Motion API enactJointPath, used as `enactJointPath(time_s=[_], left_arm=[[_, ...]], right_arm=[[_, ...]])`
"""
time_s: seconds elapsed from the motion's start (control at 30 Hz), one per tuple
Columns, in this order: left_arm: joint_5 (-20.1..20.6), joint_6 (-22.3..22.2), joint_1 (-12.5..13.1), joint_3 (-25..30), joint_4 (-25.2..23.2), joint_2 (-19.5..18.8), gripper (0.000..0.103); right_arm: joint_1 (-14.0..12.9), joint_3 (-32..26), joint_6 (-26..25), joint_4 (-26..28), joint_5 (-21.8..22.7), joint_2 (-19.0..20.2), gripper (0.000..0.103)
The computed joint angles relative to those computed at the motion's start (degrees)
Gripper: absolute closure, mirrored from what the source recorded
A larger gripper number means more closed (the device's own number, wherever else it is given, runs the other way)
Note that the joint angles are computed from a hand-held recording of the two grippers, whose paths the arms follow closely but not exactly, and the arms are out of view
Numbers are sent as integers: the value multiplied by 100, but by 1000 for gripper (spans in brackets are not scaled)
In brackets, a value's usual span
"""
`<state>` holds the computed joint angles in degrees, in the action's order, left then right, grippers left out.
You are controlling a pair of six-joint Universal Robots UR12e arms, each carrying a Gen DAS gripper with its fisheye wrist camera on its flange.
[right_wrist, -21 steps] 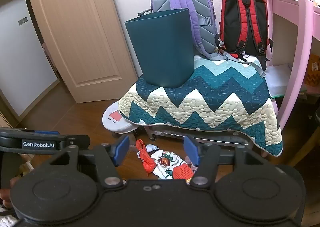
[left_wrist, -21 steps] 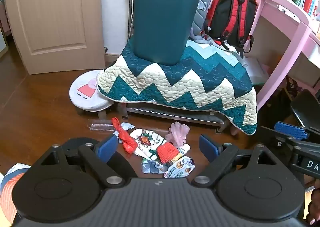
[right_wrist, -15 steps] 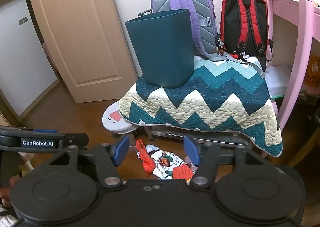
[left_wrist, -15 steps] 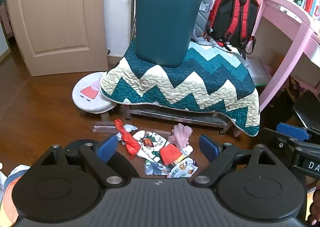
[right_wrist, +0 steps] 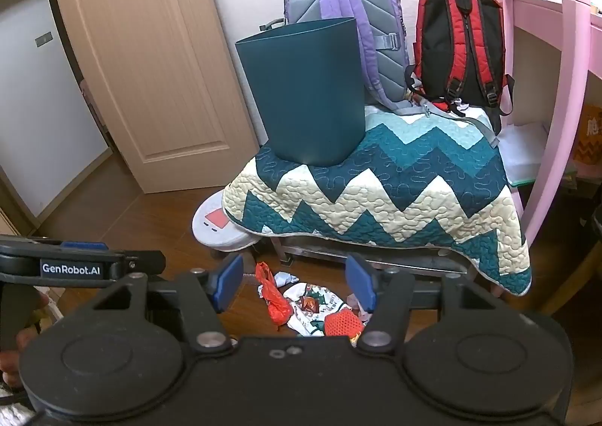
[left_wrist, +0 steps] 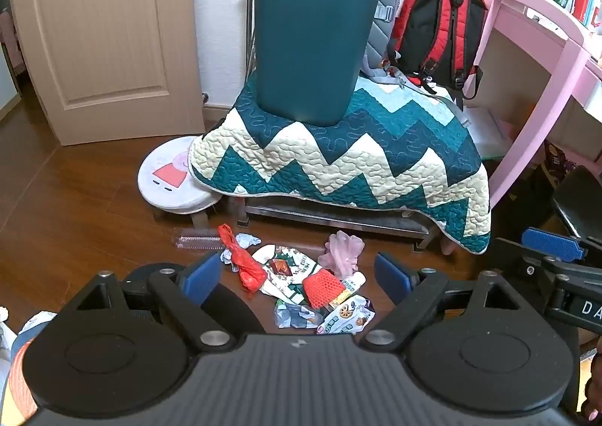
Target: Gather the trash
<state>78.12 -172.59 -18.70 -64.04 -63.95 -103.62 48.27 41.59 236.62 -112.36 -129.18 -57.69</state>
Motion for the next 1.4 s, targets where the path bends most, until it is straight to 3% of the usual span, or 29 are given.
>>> enactJointPath(time_s=[0.4,0.57,0.9,1.07,1.4], left_arm=[[-35,44,8,22,-28,-8,14],[-45,96,0,1,3,4,14],[-59,170,-12,-89,126,55,14],[-90,205,-3,-47,78,41,14],[-190,176,9,-41,86,39,14]], right_arm=[[10,-60,-4,41,-38,27,42],[35,-67,-351,-173,-208,44,42],[-18,-305,-776,-298,102,182,42],[-31,-333,-722,-226,328,204,42],[-23,-388,-611,-137,339,226,42]])
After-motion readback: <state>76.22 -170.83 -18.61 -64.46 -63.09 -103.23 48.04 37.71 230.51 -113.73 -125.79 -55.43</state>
